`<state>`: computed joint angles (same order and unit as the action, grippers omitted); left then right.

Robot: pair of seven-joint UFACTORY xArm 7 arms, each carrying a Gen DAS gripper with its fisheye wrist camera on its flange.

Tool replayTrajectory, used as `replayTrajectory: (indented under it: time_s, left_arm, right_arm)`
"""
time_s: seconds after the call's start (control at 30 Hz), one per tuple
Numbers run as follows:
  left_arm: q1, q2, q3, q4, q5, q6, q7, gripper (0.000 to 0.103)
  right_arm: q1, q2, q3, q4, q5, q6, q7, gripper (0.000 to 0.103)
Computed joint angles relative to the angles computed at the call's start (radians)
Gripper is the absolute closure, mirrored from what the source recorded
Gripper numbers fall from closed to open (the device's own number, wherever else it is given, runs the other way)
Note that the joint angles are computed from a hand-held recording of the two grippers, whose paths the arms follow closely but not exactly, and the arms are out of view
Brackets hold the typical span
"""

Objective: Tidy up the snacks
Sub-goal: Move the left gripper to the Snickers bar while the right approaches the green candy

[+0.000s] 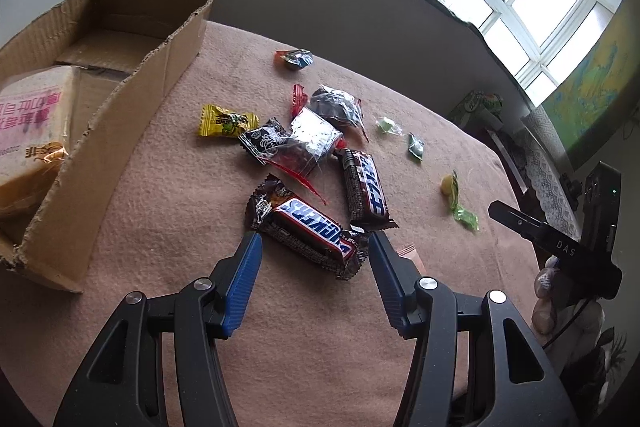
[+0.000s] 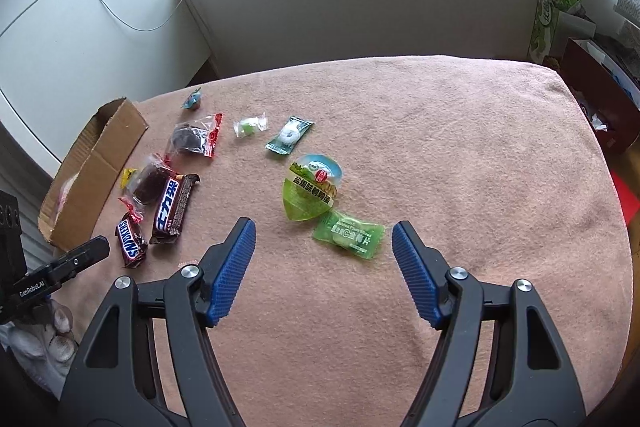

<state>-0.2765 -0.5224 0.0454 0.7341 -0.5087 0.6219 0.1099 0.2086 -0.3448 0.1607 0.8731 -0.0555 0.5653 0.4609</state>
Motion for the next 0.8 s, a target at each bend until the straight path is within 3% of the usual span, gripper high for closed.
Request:
replayTrajectory:
  time_s: [0.33, 0.8]
  left_arm:
    - [0.012, 0.047, -0.021, 0.025, 0.035, 0.006, -0.020, 0.048]
    - [0.046, 0.121, -0.106, 0.060, 0.207, -0.059, -0.114, 0.048]
  right_arm:
    - [-0.009, 0.059, -0.002, 0.005, -0.056, 0.018, -0.025, 0.045]
    - [0.013, 0.145, -0.036, 0.075, -0.013, 0.022, -0.245, 0.046]
